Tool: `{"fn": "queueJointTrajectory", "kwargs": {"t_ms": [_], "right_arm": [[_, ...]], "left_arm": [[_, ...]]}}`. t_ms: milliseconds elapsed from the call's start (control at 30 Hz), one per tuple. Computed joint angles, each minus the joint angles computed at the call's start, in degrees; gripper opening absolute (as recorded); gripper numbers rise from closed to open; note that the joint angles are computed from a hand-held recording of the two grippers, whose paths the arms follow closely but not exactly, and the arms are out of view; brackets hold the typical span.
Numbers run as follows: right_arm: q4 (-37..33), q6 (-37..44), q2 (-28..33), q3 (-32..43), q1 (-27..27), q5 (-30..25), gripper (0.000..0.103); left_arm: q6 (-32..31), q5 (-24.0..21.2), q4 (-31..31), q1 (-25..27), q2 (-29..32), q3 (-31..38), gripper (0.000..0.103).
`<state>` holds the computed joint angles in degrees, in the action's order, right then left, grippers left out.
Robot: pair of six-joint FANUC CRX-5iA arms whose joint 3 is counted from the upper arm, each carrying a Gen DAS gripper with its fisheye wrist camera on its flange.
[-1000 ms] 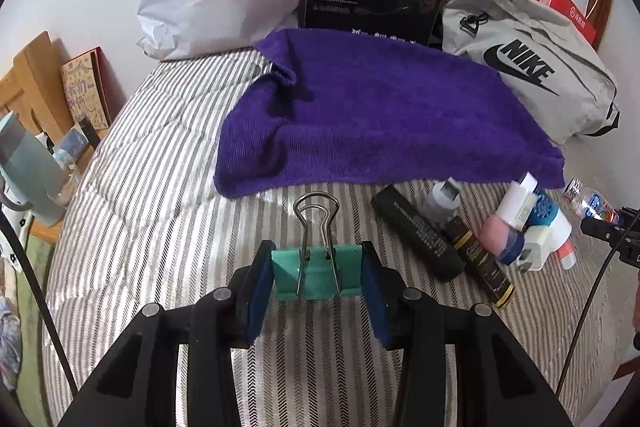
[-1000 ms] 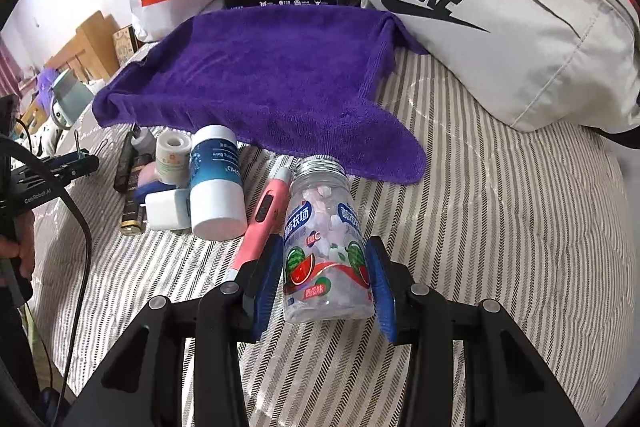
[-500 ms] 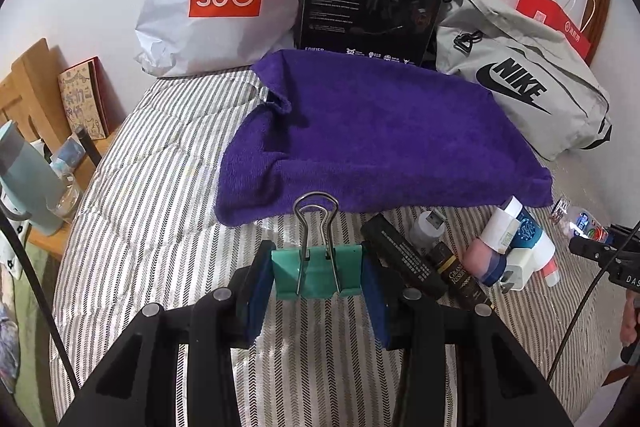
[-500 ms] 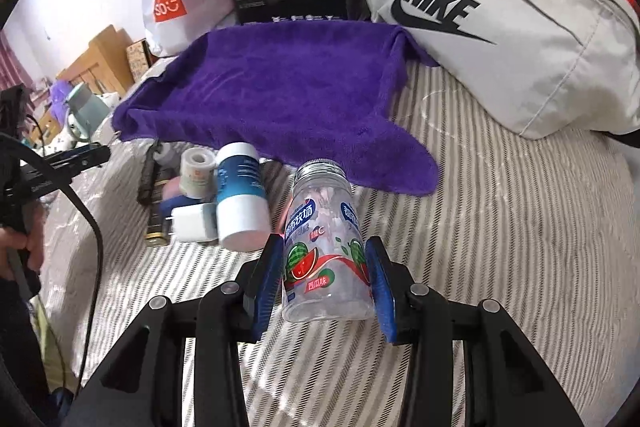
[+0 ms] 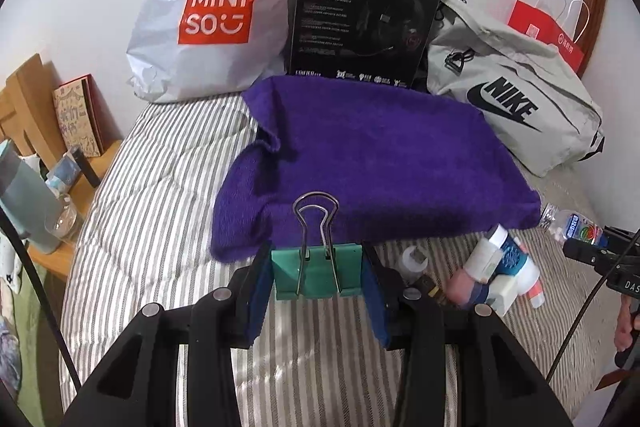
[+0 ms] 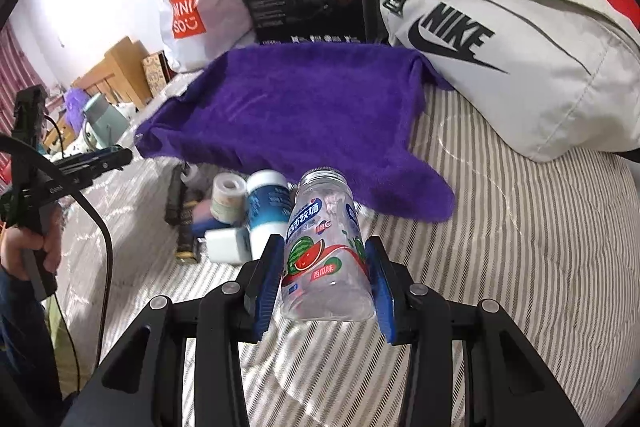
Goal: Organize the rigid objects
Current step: 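Carry the clip onto the purple towel with the left tool while the right carries the jar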
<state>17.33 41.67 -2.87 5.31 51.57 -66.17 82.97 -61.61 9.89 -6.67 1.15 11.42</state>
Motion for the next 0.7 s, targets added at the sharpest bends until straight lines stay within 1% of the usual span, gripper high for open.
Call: {"fn": "queueJointTrajectory", "kwargs": {"t_ms": [100, 267, 467, 500, 700], "right_arm": [[-0.29, 0.44, 0.74, 1.0, -0.58, 0.79, 0.04], [-1.05, 0.83, 1.79, 2.03, -2.35, 4.02, 0.04], [-3.47, 2.07, 4.16, 3.8, -5.56, 7.57, 0.04], [-4.84, 2.82, 4.39, 4.2, -6.33, 8.26, 0.04], [-5.42, 3.79, 7.54, 7.16, -9.03, 8.48, 0.04]], "left_arm": [[-0.05, -0.23, 0.09, -0.19, 1.29, 1.74, 0.04], [-0.45, -0.79, 0.61, -0.6, 4.13, 5.08, 0.04], [-0.13, -1.24, 0.61, -0.78, 6.61, 7.84, 0.04], [-0.01, -1.56, 0.41, -0.89, 7.24, 8.6, 0.04], [0.31, -2.7, -0.08, -1.63, 11.23, 12.6, 0.04]]}}
